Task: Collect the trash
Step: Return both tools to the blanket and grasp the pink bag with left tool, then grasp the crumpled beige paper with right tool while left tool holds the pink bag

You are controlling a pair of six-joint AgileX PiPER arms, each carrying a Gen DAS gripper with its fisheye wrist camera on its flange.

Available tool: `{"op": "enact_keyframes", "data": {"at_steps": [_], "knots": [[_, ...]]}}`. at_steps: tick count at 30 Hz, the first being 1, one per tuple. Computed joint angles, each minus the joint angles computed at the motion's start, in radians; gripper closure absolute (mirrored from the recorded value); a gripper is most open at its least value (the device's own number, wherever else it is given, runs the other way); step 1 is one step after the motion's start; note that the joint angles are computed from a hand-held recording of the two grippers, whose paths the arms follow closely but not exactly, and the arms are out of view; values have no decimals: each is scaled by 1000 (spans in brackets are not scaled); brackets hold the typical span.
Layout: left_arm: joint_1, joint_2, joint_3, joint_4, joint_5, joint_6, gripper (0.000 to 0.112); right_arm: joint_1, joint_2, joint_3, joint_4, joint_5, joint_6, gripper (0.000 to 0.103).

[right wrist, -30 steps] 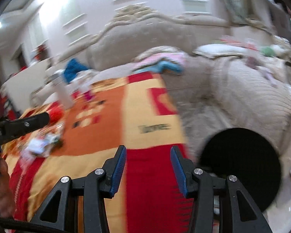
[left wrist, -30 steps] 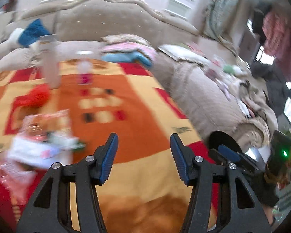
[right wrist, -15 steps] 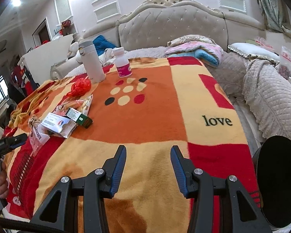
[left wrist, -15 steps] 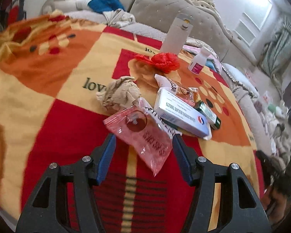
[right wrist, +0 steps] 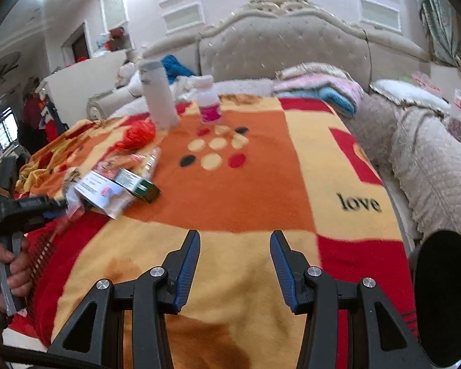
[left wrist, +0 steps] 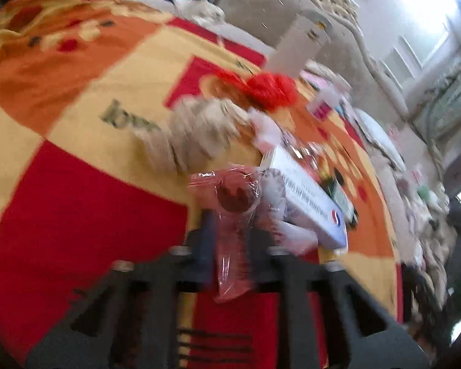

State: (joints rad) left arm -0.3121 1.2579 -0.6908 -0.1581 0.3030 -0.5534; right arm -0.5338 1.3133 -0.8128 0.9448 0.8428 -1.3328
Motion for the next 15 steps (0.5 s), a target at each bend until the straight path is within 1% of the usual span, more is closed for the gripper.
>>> {"op": "enact_keyframes", "data": {"at_steps": [1, 2, 3, 4, 6, 7, 8, 9, 10, 11, 12, 13, 14, 15], "knots": [[6, -15, 12, -60, 0, 74, 106, 7, -3, 2, 23, 12, -11, 58], [5, -42, 26, -80, 8, 108, 106, 19, -2, 1, 43, 29, -13, 58], [-3, -70, 33, -60, 22, 101, 106, 36, 4, -2, 57, 44, -6, 58], [-18, -112, 43, 0, 47, 55, 106, 66, 15, -11, 58, 53, 18, 58], [-54, -187, 57, 174, 101, -116, 106, 143, 37, -30, 52, 57, 69, 58], [-61, -230, 70, 217, 124, -161, 106, 177, 42, -33, 52, 55, 90, 58], [-51, -268, 81, 220, 145, -166, 106, 244, 62, -56, 53, 58, 123, 58], [-25, -299, 88, 199, 171, -142, 106, 305, 71, -70, 53, 41, 149, 58], [-3, -319, 95, 180, 185, -123, 106, 352, 75, -79, 48, 19, 172, 58], [34, -338, 99, 139, 200, -75, 106, 439, 96, -116, 34, -16, 221, 58], [61, -359, 105, 132, 215, -60, 106, 505, 116, -147, 16, -38, 266, 58], [71, -374, 109, 164, 234, -84, 106, 569, 145, -190, 0, -51, 308, 58], [84, -392, 114, 187, 250, -98, 106, 616, 176, -234, -14, -48, 342, 55], [106, -403, 119, 171, 258, -71, 106, 663, 217, -287, -34, -38, 380, 48]]}}
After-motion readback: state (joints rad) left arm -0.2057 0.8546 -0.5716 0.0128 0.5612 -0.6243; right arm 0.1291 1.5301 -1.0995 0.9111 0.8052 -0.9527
